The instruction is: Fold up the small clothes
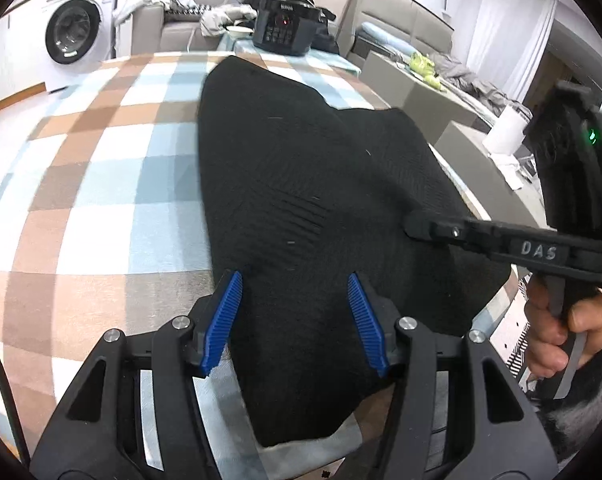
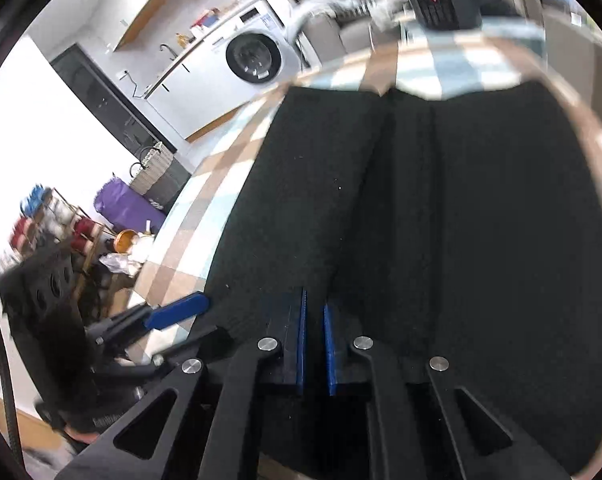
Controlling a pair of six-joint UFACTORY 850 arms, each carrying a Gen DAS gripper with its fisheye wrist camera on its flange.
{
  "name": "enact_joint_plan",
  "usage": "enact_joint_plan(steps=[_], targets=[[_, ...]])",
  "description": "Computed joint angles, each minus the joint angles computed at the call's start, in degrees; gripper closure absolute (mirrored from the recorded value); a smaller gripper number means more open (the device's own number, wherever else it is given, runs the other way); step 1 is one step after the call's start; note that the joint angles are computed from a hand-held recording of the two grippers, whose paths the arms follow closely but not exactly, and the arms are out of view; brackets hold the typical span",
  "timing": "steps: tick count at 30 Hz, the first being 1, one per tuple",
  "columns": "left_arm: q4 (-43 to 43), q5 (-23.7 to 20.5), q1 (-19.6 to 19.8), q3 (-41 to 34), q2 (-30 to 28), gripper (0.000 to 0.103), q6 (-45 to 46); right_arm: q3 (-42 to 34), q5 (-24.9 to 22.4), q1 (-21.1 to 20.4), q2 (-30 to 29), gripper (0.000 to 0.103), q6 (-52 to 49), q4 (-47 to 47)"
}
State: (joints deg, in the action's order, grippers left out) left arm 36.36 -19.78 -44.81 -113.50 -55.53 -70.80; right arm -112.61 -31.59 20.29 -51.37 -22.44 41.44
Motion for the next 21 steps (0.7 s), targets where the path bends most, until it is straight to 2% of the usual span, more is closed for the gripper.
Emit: enact_joint_plan(steps=[2,5,8,10,13,15,17,18,21], targets=[[-0.3,-0.4,-0.1,0.7,0.5,0.050,-0.1,-0.7,-0.4,0.1,-0.9,0.097,5.1,-5.5],[-1.4,-1.4,-0.2,1.1,0.7,0.051,0.8,-3.6,-2.8,-0.4,-3.8,0.097,7.1,-3.9],[2.8,-0.9,-0.7,3.5,2.6,0.050,-2.9,0.0,-4.3,-1.4,-1.4,0.083,0.2,4.8],[4.3,0.1,-0.8,4.8,3.5,0.050,-4.2,4.3,-4.8,-2.4,0.7,0.062,-6.3,11.7],[3.8,0.0,-1.1,4.3,2.9,0.050,-3.1,7.7,-6.0,-2.2,2.2,0.062,-11.4,16.0],[0.4,-0.8,-1.0,3.0,1.7,0.050,-0.1,9.0,-5.0,-1.4,2.9,0.065,-13.7,15.3],[0.2,-1.9,-1.2,1.8,0.8,0.051,0.4,8.4,-3.5,-0.6,2.8,0.085,-14.0,12.6],[0.8,-2.1,-1.3,1.9,0.7,0.050,0.0,7.5,-3.6,-0.2,2.5,0.098,-12.7,10.2],[0.0,-2.2,-1.3,1.8,0.5,0.050,0.0,10.2,-0.7,0.3,5.1,0.099,-14.6,8.9]])
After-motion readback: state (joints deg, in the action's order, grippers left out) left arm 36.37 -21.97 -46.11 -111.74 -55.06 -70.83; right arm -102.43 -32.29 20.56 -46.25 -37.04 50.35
